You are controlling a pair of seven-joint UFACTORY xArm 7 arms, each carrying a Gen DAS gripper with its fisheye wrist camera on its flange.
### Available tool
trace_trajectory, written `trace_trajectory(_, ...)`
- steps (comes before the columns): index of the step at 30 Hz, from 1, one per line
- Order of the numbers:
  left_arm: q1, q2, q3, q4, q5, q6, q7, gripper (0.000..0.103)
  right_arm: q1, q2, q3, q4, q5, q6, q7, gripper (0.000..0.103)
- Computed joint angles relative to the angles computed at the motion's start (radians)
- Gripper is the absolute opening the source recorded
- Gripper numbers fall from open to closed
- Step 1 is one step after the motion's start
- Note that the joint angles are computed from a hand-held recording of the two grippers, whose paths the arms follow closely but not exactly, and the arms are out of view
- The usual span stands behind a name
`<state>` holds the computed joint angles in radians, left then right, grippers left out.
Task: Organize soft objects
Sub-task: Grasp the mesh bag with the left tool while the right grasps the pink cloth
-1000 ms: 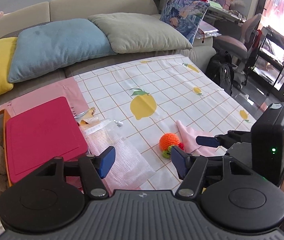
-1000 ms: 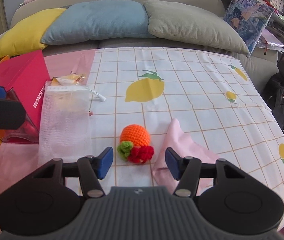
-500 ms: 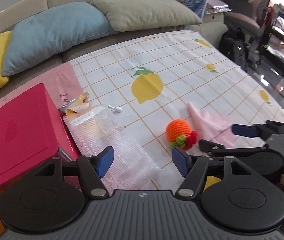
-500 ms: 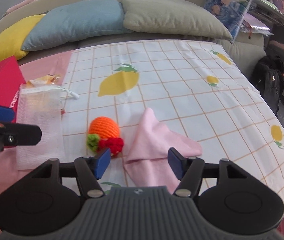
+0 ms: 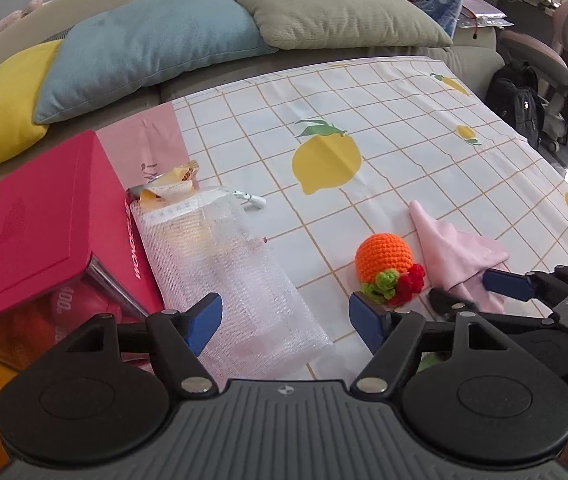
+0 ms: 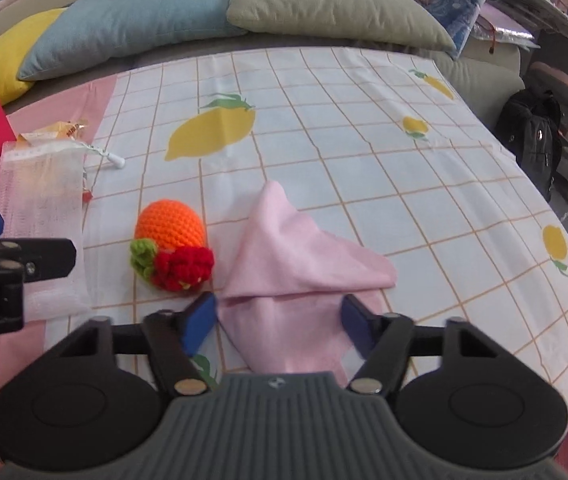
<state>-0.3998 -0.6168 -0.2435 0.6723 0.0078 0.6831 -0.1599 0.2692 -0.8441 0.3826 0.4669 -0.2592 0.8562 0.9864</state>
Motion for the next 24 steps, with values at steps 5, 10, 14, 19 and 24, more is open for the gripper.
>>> trace_trajectory(5, 0.025, -0.003, -0.022, -0.031, 0.016, -0.037, -0.061, 0.088, -0.011, -0.002, 0.01, 0.007, -0.023, 0.024, -0.002, 0.002)
trace_trajectory(10, 0.067, 0.02, -0.067, -0.048, 0.061, -0.067, -0.189, 0.088, -0.013, -0.005, 0.01, 0.005, -0.025, 0.022, 0.009, 0.002)
trace_trajectory(14, 0.066, 0.053, -0.08, -0.044, 0.12, -0.048, -0.22, 0.086, -0.011, -0.012, 0.006, -0.001, -0.018, 0.015, 0.023, 0.002)
trace_trajectory(19, -0.015, 0.036, 0.004, -0.068, 0.067, -0.079, -0.105, 0.041, -0.013, -0.013, 0.006, 0.0, -0.015, 0.015, 0.03, 0.002)
trace_trajectory(24, -0.029, 0.029, 0.023, -0.073, 0.024, -0.083, -0.044, 0.006, -0.012, -0.015, 0.003, -0.002, -0.014, 0.012, 0.035, 0.002)
